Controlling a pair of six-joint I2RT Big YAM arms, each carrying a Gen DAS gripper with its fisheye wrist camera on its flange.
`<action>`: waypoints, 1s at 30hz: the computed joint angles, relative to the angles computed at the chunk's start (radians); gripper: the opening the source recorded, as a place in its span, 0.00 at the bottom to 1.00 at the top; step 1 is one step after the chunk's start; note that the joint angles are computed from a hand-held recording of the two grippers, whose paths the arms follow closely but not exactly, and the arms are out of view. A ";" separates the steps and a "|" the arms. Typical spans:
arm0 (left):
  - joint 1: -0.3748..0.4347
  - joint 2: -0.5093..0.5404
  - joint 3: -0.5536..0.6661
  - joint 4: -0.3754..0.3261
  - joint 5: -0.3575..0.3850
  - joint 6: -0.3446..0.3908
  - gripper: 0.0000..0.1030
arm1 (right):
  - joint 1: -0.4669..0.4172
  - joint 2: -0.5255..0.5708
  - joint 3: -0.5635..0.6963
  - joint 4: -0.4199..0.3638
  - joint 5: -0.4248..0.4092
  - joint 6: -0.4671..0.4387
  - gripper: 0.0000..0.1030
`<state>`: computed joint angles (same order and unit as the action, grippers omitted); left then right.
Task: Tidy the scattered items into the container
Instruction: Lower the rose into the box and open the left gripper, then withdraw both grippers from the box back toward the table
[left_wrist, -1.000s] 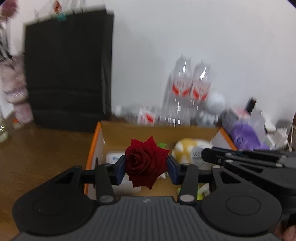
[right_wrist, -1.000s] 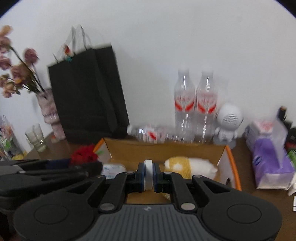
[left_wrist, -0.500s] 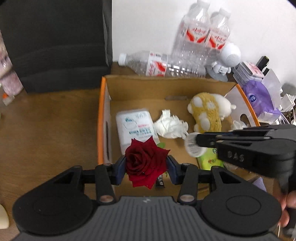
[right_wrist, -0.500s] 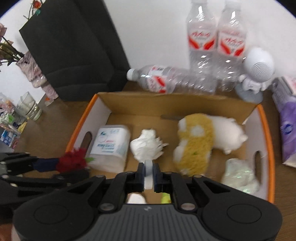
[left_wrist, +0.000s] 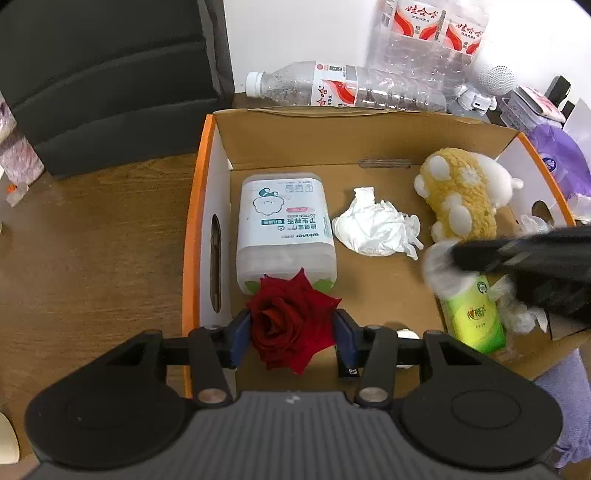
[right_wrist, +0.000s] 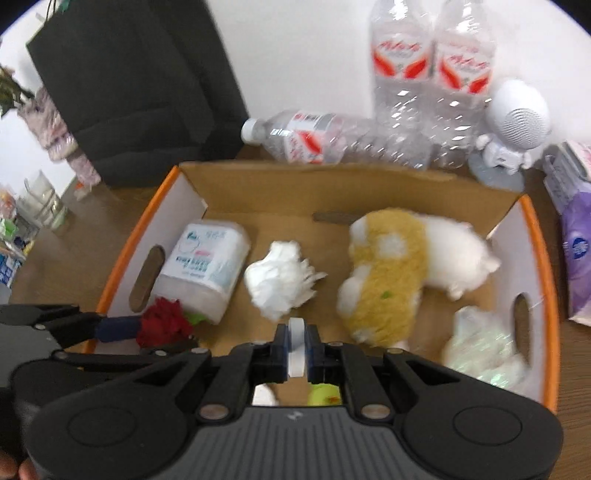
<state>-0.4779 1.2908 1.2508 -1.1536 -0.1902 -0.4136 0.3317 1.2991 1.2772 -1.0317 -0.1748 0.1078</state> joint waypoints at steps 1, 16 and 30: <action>-0.003 0.002 0.000 0.004 -0.005 0.002 0.48 | -0.017 -0.009 0.007 -0.004 0.001 -0.011 0.08; -0.021 0.022 0.033 0.026 0.020 -0.033 0.65 | -0.173 0.030 -0.023 0.079 0.064 -0.073 0.08; -0.043 -0.008 0.078 -0.029 -0.037 -0.099 0.85 | -0.173 -0.006 0.024 -0.024 0.082 -0.048 0.62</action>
<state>-0.5208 1.2827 1.3288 -1.1827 -0.2270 -0.5124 0.1589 1.2931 1.3016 -1.0554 -0.0932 0.0600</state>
